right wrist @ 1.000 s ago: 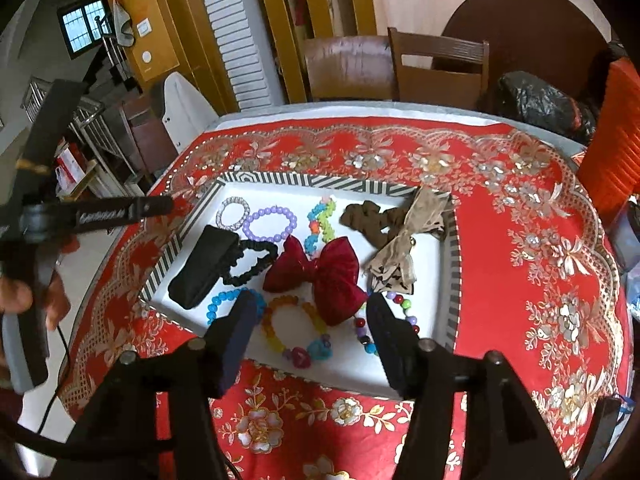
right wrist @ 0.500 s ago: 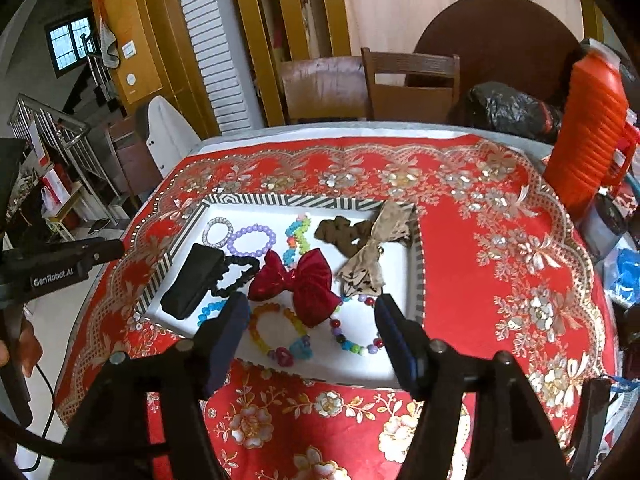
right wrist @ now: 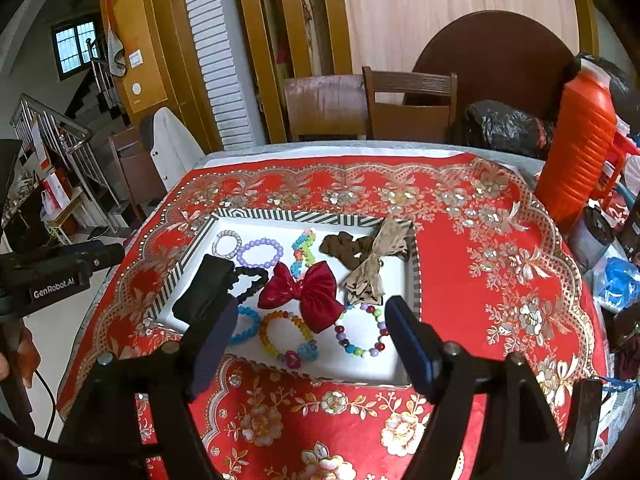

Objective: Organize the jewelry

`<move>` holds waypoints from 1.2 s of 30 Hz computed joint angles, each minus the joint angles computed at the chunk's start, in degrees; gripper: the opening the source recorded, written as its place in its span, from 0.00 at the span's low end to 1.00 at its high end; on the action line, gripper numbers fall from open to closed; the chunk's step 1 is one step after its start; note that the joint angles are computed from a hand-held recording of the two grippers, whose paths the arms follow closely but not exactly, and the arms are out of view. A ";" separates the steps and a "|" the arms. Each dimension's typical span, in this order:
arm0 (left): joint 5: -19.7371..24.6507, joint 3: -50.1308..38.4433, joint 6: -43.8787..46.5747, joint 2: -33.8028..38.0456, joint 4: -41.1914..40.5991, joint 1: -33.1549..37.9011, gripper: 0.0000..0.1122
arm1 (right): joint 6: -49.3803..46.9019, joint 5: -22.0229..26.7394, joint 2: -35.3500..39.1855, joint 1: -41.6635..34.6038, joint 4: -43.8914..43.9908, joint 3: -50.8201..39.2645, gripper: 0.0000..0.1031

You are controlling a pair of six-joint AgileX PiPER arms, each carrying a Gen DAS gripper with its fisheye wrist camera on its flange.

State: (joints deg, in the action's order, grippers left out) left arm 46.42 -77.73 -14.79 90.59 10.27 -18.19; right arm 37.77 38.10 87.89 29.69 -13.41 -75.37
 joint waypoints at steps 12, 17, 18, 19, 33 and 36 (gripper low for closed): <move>0.38 0.39 0.37 -0.55 0.68 -0.46 0.17 | -1.22 -0.11 -0.42 -0.62 2.25 0.55 0.77; 0.81 0.20 1.26 -0.43 -0.18 -0.51 0.17 | -2.12 -0.20 -0.18 -0.78 2.60 0.40 0.77; 0.87 0.21 1.29 -0.45 -0.27 -0.53 0.17 | -2.46 -0.22 -0.08 -0.85 2.92 0.33 0.77; 0.91 0.16 1.48 -0.40 -0.56 -0.46 0.17 | -2.82 -0.19 0.08 -0.93 3.25 0.18 0.77; 0.63 0.21 0.80 -0.27 0.00 -0.48 0.17 | -3.49 -0.53 0.78 -1.20 4.01 0.09 0.77; 0.54 0.25 0.92 -0.28 -0.13 -0.43 0.17 | -3.54 -0.69 0.79 -1.21 3.93 0.17 0.77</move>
